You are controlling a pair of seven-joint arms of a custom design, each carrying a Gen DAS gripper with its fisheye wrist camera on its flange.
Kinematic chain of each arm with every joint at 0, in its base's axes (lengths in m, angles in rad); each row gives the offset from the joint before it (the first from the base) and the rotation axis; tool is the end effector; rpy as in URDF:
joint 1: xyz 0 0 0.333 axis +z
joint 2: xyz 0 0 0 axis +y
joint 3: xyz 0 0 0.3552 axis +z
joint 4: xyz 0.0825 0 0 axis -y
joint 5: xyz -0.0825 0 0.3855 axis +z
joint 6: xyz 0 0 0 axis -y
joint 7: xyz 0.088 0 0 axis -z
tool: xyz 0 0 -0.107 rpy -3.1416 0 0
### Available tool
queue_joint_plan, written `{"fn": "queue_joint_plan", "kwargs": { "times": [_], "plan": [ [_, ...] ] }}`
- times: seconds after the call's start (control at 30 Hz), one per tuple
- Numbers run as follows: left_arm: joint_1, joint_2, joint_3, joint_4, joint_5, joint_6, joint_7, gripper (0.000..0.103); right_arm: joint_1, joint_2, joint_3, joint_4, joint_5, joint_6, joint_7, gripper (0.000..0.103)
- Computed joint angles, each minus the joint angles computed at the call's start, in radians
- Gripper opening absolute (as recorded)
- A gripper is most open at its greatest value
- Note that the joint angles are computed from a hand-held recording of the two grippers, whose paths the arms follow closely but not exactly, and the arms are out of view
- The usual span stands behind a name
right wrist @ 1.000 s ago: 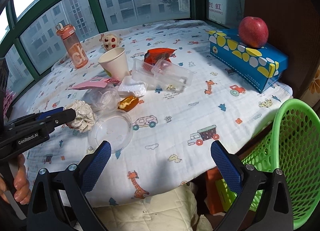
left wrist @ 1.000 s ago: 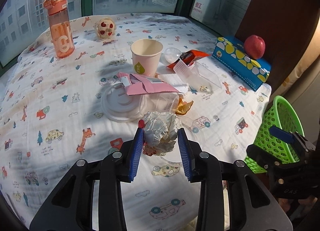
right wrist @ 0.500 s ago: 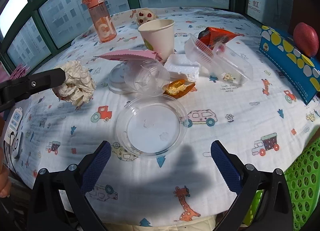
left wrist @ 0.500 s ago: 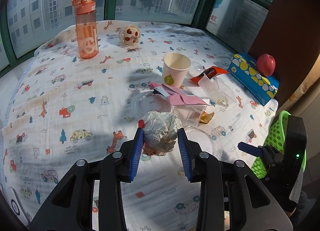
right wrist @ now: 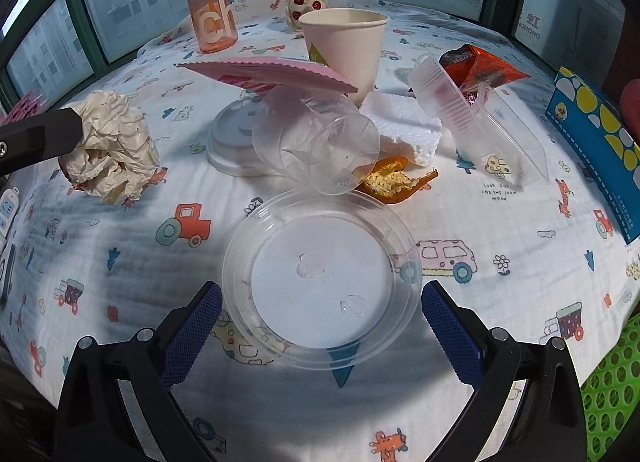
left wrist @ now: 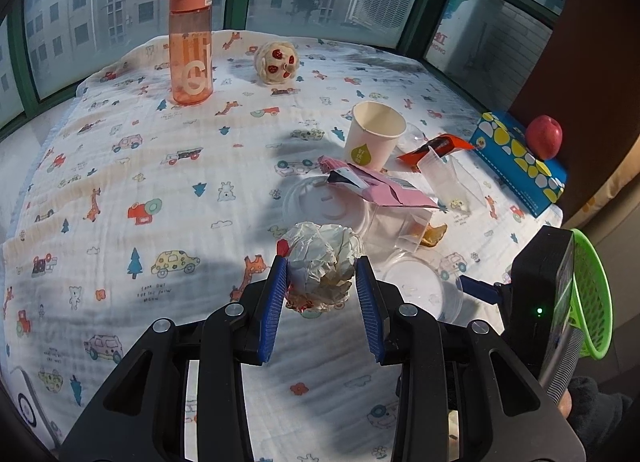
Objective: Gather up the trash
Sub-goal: 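Lift the foil ball with the left tool while the right tool grasps the clear plastic lid, then carry foil ball and lid to the green basket and release both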
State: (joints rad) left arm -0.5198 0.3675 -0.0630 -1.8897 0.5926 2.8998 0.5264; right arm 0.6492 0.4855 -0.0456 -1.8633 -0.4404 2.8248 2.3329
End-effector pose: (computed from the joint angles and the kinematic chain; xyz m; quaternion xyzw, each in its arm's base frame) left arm 0.5547 -0.4000 0.4147 -0.6461 0.6843 -0.3088 0.1377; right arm 0.5579 0.4152 0.3385 -0.7592 0.5965 -0.1473 0.2147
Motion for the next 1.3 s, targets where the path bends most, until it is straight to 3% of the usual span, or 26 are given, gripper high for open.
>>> {"fn": "queue_joint_plan", "kwargs": {
  "times": [0.17,0.67,0.83,1.0,1.13,1.3],
  "plan": [
    [0.000,0.002,0.000,-0.001,-0.004,0.000,0.001,0.035,-0.004,-0.001,0.000,-0.009,0.005,0.015,-0.002,0.088],
    [-0.023,0.023,-0.020,0.051,-0.018,-0.008,0.052,0.035,-0.074,-0.153,0.049,-0.213,0.113,0.148,-0.049,0.088],
    [-0.035,0.036,-0.030,0.081,-0.034,-0.016,0.088,0.035,-0.035,-0.206,-0.003,-0.272,0.071,0.186,0.012,0.088],
    [-0.049,0.055,-0.042,0.127,-0.044,-0.026,0.139,0.035,0.041,-0.280,-0.119,-0.326,-0.129,0.194,0.216,0.088],
    [-0.050,0.093,-0.074,0.195,-0.082,-0.041,0.223,0.035,0.086,-0.373,-0.214,-0.377,-0.415,0.155,0.498,0.088],
    [-0.060,0.181,-0.143,0.340,-0.173,-0.076,0.401,0.035,0.035,-0.540,-0.203,-0.479,-0.682,0.035,0.767,0.088]
  ]
}}
